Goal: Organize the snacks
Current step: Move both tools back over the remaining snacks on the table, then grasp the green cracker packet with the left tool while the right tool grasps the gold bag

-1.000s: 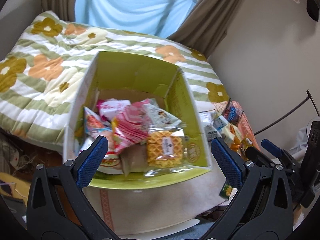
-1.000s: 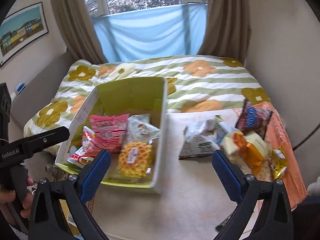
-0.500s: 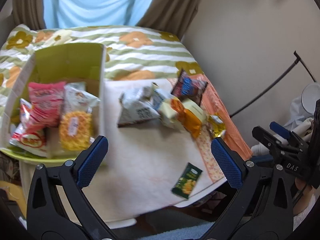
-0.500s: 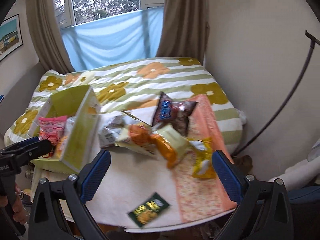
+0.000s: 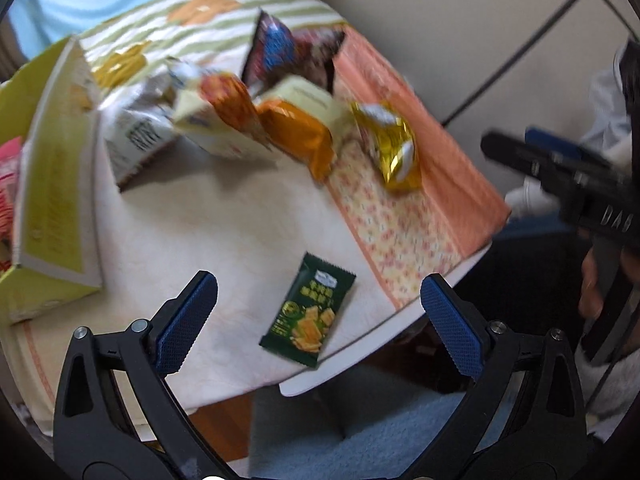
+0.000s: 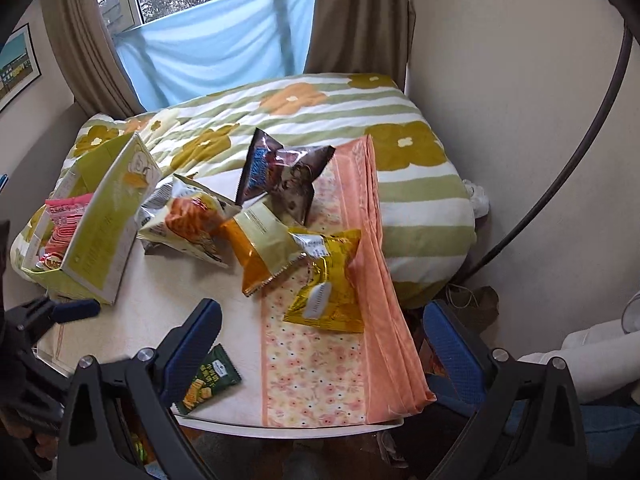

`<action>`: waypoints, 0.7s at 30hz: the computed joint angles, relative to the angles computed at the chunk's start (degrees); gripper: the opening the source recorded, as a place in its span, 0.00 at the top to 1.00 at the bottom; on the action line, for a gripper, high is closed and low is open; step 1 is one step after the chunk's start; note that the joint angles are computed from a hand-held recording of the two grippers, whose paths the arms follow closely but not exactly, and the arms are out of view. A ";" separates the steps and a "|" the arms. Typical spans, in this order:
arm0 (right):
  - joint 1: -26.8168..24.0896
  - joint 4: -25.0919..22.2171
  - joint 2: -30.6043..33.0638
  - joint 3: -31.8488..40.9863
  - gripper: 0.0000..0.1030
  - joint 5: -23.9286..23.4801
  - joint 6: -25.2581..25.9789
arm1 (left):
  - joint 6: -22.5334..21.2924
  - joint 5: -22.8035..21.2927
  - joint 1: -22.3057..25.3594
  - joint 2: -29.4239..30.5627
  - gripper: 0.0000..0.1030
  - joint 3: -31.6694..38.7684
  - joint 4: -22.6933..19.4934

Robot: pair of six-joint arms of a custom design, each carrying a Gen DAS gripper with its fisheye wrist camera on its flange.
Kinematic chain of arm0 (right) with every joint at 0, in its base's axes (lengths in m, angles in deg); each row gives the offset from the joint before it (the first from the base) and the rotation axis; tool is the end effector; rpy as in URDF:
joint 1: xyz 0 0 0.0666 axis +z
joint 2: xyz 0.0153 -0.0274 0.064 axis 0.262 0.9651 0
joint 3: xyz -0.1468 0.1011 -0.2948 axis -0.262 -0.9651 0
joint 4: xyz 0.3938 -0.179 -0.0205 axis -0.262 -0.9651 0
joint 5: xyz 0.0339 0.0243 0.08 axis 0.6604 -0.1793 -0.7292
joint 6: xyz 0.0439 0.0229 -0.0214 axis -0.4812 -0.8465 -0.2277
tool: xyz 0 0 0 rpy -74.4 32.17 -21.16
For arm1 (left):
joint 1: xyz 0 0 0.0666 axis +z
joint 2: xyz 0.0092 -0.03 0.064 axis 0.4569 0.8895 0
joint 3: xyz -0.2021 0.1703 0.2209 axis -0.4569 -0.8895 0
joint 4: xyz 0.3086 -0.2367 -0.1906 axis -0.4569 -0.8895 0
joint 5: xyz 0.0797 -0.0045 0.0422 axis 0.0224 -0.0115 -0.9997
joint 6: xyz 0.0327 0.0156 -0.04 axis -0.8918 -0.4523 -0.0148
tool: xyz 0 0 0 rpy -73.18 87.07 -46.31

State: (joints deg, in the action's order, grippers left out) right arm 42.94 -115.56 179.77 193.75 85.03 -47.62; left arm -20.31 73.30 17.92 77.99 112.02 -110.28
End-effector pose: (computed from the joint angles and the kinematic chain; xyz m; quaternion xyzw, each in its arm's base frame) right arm 0.5928 0.3012 0.4168 0.0719 0.9525 0.0303 0.2945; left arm 0.6259 -0.1145 0.3808 0.2574 0.9431 -0.1543 0.1435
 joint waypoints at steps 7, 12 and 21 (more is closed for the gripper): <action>-0.50 -0.81 3.57 1.72 0.03 -0.80 0.74 | -6.66 -5.77 -1.84 3.87 0.23 -1.45 -4.03; -0.60 -2.19 6.91 4.86 0.05 -1.23 -0.09 | -8.78 -6.11 -2.19 4.91 0.28 -2.14 -4.89; -0.77 -4.56 11.46 10.40 0.05 -2.02 -1.58 | -14.37 -9.07 -3.21 6.04 0.33 -2.79 -4.67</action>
State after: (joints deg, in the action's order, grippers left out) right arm 42.18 -120.11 191.22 204.15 83.01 -49.20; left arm -34.67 64.24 14.71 84.04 109.23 -114.94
